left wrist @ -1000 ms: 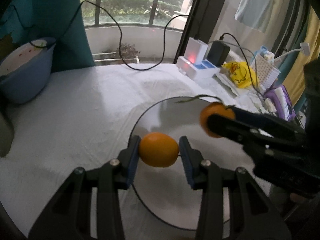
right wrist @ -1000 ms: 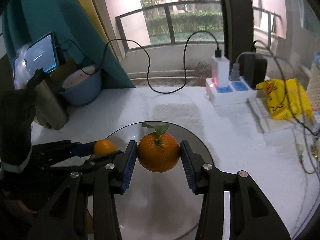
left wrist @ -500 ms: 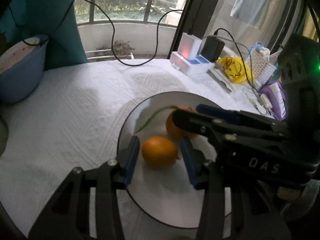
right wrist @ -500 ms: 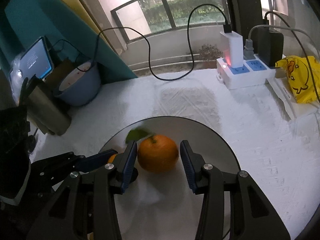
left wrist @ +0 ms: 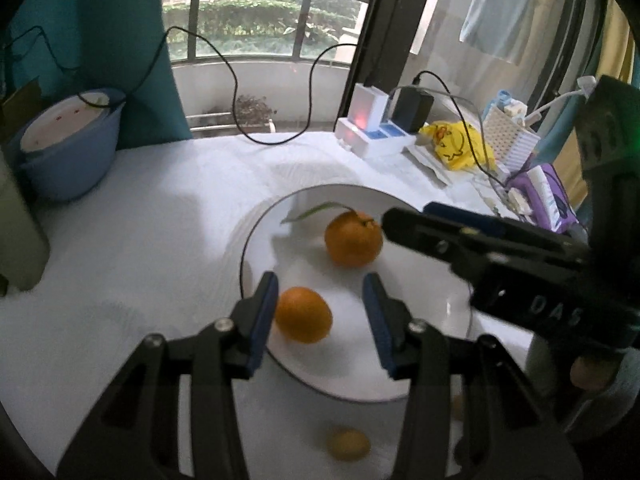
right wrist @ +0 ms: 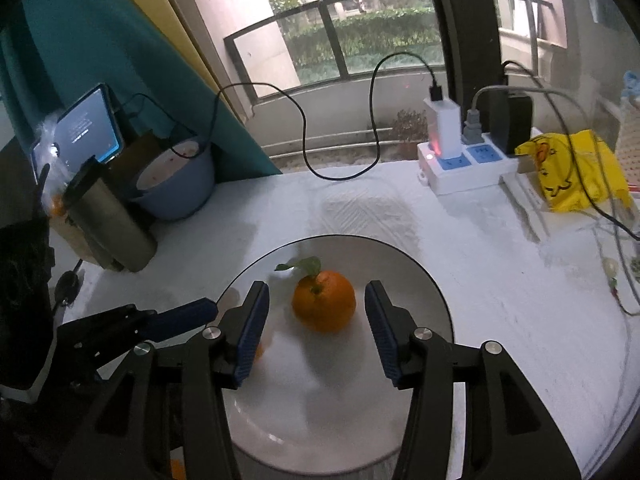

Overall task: Organize fruits
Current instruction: 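Open the left tool onto the plate while the right tool releases the tangerine there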

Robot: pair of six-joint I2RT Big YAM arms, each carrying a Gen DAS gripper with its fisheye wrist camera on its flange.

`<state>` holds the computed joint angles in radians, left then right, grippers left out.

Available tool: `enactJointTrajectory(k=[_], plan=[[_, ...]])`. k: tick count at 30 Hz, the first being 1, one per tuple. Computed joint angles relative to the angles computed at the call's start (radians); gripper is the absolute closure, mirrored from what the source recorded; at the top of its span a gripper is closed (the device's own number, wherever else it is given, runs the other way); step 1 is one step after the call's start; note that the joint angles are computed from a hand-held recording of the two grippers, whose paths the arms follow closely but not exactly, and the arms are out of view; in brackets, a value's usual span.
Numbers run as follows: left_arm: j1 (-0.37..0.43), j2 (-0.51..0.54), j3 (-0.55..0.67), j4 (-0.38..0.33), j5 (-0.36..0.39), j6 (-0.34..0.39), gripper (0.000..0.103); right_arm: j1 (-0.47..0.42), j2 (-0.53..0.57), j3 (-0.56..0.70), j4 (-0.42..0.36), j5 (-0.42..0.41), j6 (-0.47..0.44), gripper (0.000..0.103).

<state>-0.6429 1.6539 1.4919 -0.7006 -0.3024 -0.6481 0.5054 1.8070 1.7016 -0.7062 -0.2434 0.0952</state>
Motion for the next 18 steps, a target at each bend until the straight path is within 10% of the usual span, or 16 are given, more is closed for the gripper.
enactJointTrajectory(k=[18], plan=[[-0.106,-0.126,-0.125,-0.005,-0.099,-0.107,0.057,-0.002,-0.238,-0.267,0.059,0.049,-0.003,0.050]])
